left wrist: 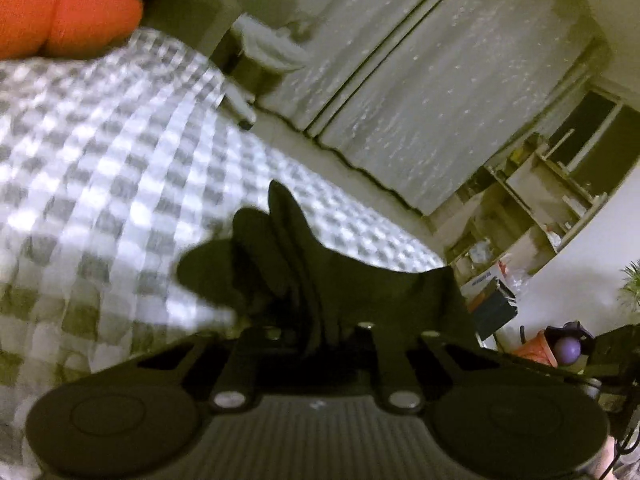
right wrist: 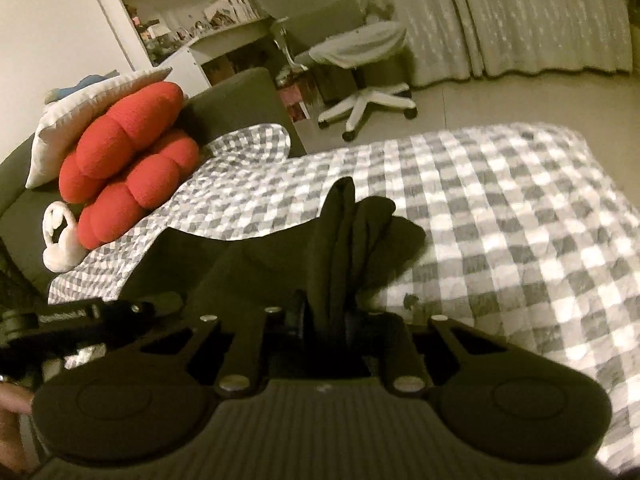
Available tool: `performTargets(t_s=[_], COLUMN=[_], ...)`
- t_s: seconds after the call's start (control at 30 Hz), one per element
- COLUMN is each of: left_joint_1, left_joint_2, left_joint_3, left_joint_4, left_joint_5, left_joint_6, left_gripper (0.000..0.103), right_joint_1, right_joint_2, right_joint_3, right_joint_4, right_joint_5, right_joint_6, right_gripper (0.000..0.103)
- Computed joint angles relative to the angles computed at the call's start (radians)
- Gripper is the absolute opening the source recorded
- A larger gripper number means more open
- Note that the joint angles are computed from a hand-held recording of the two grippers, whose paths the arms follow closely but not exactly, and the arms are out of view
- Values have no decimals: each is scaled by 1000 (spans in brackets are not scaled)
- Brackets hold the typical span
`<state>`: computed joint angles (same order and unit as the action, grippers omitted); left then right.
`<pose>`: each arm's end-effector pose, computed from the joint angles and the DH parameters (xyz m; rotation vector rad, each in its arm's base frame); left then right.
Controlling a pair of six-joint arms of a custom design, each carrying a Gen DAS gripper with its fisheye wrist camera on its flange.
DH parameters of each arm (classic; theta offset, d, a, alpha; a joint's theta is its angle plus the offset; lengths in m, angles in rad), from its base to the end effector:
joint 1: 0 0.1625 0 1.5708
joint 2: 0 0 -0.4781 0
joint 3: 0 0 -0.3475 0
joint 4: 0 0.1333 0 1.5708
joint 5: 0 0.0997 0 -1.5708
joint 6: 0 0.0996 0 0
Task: Fold clothes
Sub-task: 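Grasp the folded black garment bundle with both grippers and lift it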
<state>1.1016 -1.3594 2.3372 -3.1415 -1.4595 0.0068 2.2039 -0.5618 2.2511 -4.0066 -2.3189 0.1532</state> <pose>-0.0668 -0.4510 0.3154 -0.6514 -2.8996 0.9214 0.3406 -0.3533 0.0862 0.2159 -2.4629 1.2514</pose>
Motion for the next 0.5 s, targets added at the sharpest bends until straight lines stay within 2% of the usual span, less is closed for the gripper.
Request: performTargets(t_s=[0.13,0.3,0.5], left_joint_1=[-18,-16,-17], left_joint_2=[-13,-21,-40], left_joint_3=[17,14,7], left_joint_4=[-52,-51,-41], left_joint_5=[-3,-9,-20], left_joint_6=[39,27,23], left_gripper=[13,13,13], right_joint_1=[12,18,16], right_joint_2=[12,21,21], right_joint_3=[-9,-8,-5], right_joint_4=[-48,-106,-109], right_joint_5=[-10,-1,21], right_joint_6=[-41,-82,-86], right_gripper=[18,17,17])
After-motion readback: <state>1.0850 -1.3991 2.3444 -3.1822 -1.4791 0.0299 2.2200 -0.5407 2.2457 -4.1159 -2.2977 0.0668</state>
